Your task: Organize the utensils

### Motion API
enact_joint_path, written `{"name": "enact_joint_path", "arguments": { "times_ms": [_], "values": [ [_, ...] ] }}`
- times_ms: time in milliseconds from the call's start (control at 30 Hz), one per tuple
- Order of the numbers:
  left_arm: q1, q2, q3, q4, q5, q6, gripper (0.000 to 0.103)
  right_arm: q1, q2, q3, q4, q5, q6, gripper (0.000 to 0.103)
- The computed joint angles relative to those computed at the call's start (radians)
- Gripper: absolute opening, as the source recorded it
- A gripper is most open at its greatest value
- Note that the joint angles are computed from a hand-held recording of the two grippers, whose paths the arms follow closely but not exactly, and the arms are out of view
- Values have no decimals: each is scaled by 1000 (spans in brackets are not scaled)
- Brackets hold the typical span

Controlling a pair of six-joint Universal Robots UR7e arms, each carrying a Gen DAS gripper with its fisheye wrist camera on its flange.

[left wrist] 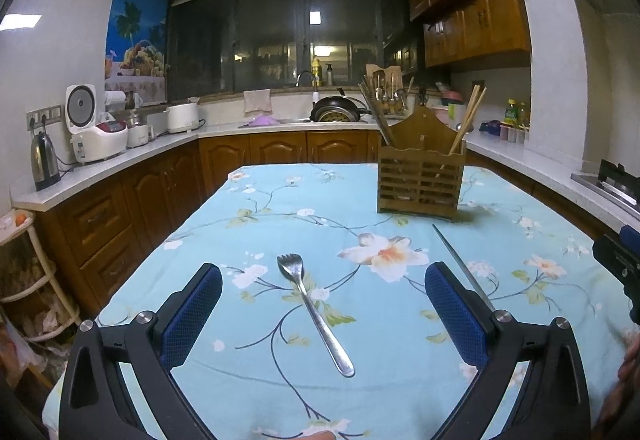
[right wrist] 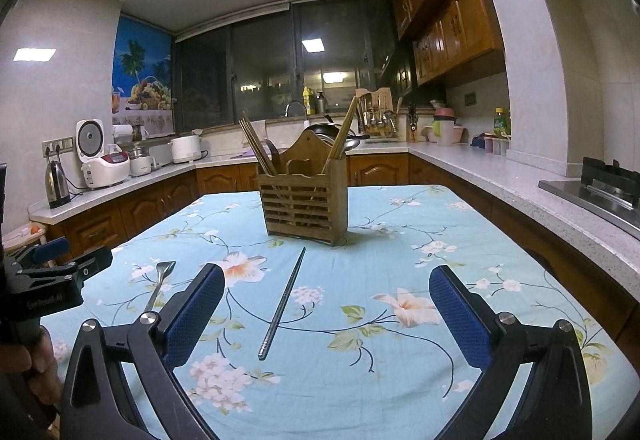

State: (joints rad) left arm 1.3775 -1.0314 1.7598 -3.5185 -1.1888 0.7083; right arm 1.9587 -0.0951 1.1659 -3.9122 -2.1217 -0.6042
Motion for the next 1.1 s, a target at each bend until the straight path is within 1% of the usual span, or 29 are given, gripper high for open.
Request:
{"name": "enact_joint_path", "arguments": {
  "times_ms": [833,1100],
  "values": [
    [-6,-3,12,-7,-4,14,102,8,-1,-5,9,18,10,103],
    [-15,-4,21,-15,8,17,102,8,-2,-7,14,22,11,103]
  ]
}}
